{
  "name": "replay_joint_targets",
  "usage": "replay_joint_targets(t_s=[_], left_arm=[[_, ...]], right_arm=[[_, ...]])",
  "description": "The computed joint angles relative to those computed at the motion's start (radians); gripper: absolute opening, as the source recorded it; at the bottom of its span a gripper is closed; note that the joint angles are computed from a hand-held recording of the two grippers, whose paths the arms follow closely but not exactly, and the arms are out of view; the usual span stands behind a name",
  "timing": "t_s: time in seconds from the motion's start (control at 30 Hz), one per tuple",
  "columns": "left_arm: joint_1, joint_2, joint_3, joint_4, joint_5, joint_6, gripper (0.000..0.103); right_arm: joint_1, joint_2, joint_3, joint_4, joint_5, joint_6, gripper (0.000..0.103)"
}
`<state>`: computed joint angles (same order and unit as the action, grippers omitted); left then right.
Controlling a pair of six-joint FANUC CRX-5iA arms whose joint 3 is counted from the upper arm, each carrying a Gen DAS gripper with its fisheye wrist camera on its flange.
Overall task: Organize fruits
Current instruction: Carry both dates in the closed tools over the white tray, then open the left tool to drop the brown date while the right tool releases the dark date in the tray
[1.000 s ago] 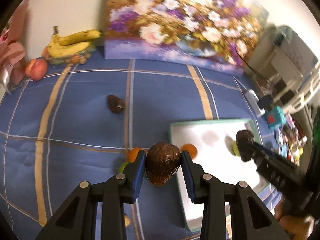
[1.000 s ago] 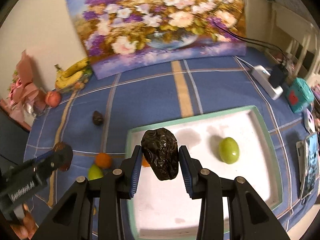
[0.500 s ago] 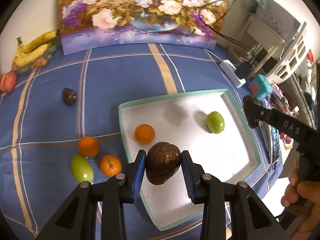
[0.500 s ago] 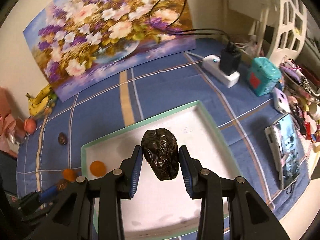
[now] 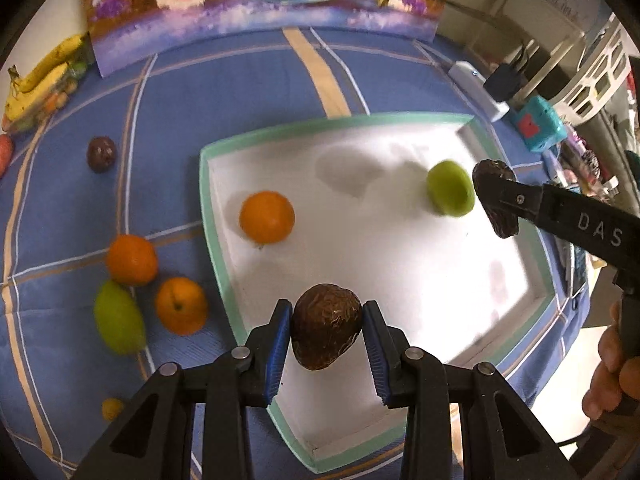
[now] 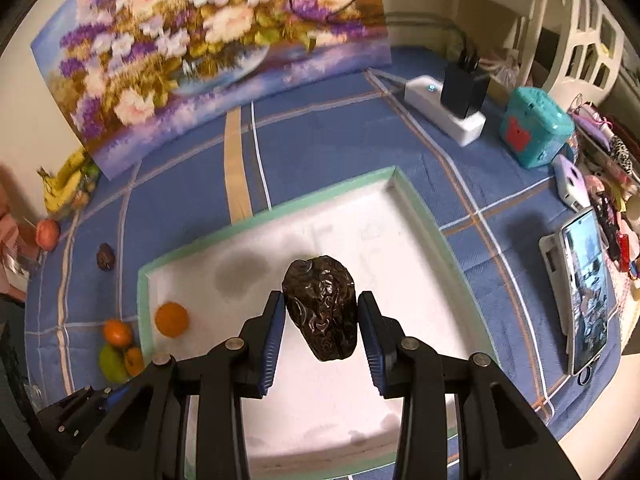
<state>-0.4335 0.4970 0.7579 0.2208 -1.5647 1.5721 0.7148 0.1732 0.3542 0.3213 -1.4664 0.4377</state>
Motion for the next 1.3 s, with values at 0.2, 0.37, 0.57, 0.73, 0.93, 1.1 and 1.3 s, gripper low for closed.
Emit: replay_joint_targets(t_s=[0.2, 0.37, 0.57, 0.73, 0.93, 1.1, 1.3], left_arm=[[-0.017, 0.004, -0.008, -0.027, -0.011, -0.004, 0.038], [-0.020, 0.003, -0.023, -0.036, -0.011, 0.002, 0.038], [-0.015, -0.008, -0.047, -0.029, 0.005, 0.004, 0.038], [-0.014, -0.009, -0.050, -0.026, 0.007, 0.005, 0.038], [-0.008, 0.016, -0.015, -0.021, -0.016, 0.010, 0.039], [-0.006, 0.026, 0.002, -0.024, -0.029, 0.020, 0.040], [-0.003, 0.025, 0.004, -0.009, -0.019, 0.027, 0.050]], right_arm=[[-0.007, 0.043, 0.035, -0.074, -0.048, 0.068, 0.039], [-0.013, 0.058, 0.036, -0.100, -0.072, 0.085, 0.039], [-0.024, 0.061, 0.024, -0.125, -0.075, 0.086, 0.039], [-0.024, 0.058, 0.019, -0.122, -0.076, 0.089, 0.039], [-0.027, 0.070, 0.037, -0.124, -0.088, 0.100, 0.039], [-0.020, 0.083, 0.053, -0.120, -0.103, 0.104, 0.039], [-0.025, 0.097, 0.083, -0.115, -0.120, 0.115, 0.040]])
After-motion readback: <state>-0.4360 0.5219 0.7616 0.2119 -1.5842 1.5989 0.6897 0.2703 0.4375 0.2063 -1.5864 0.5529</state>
